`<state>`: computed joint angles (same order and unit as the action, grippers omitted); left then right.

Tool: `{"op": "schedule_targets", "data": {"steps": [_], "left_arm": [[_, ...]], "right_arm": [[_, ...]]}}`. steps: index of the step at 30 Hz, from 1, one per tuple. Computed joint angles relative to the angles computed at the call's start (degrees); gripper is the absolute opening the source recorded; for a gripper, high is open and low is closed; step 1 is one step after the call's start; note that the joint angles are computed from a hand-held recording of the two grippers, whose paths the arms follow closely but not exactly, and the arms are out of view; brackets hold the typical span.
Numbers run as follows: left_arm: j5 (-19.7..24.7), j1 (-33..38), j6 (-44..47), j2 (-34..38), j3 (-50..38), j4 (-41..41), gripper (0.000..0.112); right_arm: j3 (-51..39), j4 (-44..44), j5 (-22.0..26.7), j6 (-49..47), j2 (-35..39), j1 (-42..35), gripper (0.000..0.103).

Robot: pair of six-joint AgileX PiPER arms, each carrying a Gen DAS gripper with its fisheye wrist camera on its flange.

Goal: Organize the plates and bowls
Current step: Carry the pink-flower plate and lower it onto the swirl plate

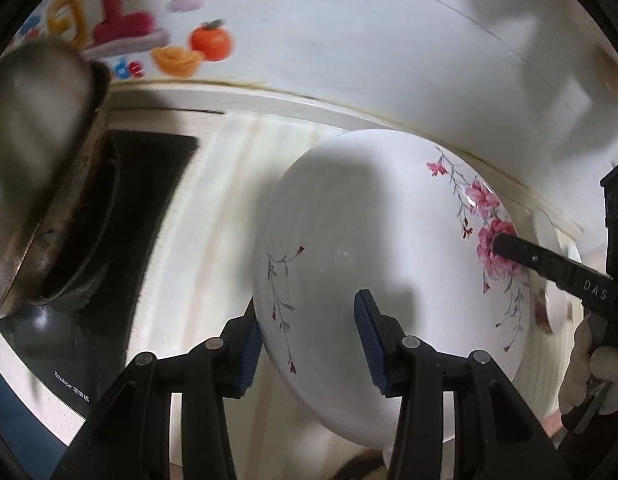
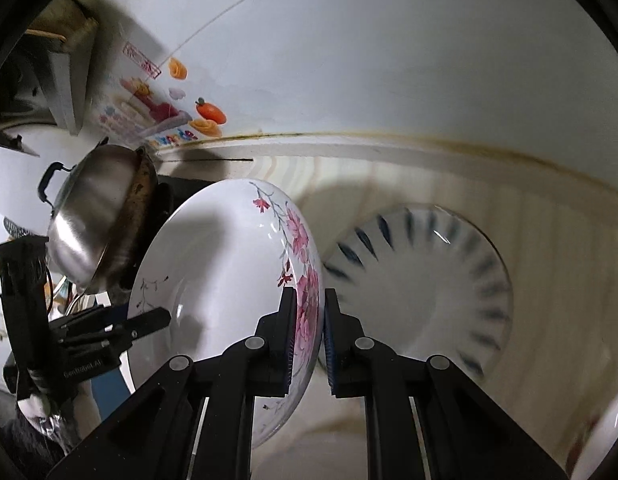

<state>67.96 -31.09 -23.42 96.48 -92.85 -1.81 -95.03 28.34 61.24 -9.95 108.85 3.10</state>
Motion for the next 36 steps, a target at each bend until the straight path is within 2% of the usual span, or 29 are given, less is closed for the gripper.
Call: {"op": "schedule_targets", "data": {"steps": [4,9,16,26,36], "left_arm": [[0.98,-5.11,-0.13,-1.0,-0.21,0.26,0.042],[1.21,-10.6,-0.3,-0.92,0.58,0.21,0.042],[-0.23,-15.21,0.63,0.17,4.98,-1.01,0.042],[-0.47,-20.64,-1.14,2.31,9.27,-0.09,0.042],[-0.24,-23.24,-2.0,6.15,8.81,1.73,0.042]], "right_arm": [[13.47,0.82,-2.39,-0.47,-11.33,-3.75,0.014],[25.76,1.58,-2.16,-1.87,-23.22,-10.25,0.014],[39.65,3.74,-0.59,-5.47,-34.45,-19.37,0.014],[54.26,4.44,-2.18,-9.71,-39.7,-25.46,0.014],[57.74,3.8,-4.32,-10.22,-38.49,-25.92,0.014]]}}
